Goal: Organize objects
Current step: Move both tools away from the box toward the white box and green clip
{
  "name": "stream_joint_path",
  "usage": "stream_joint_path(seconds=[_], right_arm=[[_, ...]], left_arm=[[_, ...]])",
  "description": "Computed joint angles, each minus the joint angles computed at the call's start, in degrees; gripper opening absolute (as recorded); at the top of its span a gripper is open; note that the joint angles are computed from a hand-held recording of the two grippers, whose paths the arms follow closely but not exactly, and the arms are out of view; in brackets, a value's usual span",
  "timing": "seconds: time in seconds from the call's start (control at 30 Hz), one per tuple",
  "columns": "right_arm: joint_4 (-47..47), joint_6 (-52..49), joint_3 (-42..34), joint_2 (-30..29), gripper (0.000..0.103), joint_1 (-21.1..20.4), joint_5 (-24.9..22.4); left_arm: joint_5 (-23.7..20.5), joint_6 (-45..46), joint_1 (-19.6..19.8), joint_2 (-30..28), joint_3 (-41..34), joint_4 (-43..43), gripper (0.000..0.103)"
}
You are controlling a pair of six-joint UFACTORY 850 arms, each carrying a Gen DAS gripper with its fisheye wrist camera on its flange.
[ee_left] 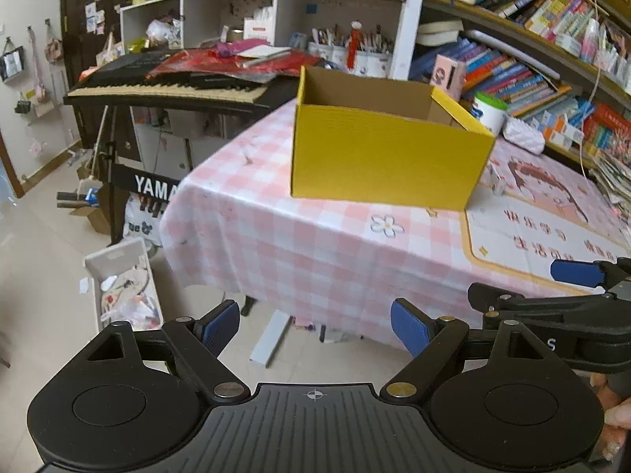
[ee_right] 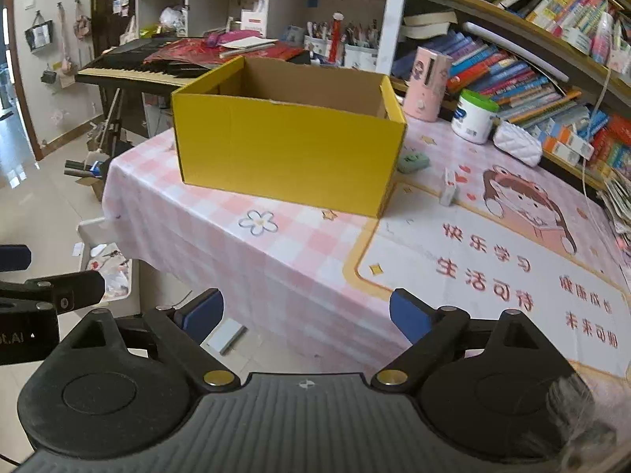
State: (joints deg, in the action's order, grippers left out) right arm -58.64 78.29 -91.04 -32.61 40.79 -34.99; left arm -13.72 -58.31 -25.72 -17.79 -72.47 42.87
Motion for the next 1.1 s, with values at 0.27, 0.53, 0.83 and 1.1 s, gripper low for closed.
stream_joint_path(seconds=[0.27, 0.53, 0.83, 1.1], right_arm=[[1.7, 1.9, 2.5, 1.3, 0.092, 0.2, -2.5], [1.0, 5.5, 5.1, 3.0, 0.093, 0.3, -5.4], [0.7, 10.0, 8.5, 5.4, 0.094, -0.3, -9.2], [0.3, 12.5, 10.7, 7.3, 0.094, -1.1, -11.6]], left_arm=[[0.7, 10.5, -0.6, -0.2, 0.3, -9.3, 0.086], [1.5, 24.7, -1.4, -1.7, -1.7, -21.6, 0.086], [1.5, 45.1, -2.8, -4.4, -5.3, -39.1, 0.086], [1.1, 55.1, -3.6, -6.4, -8.0, -47.8, 0.086]])
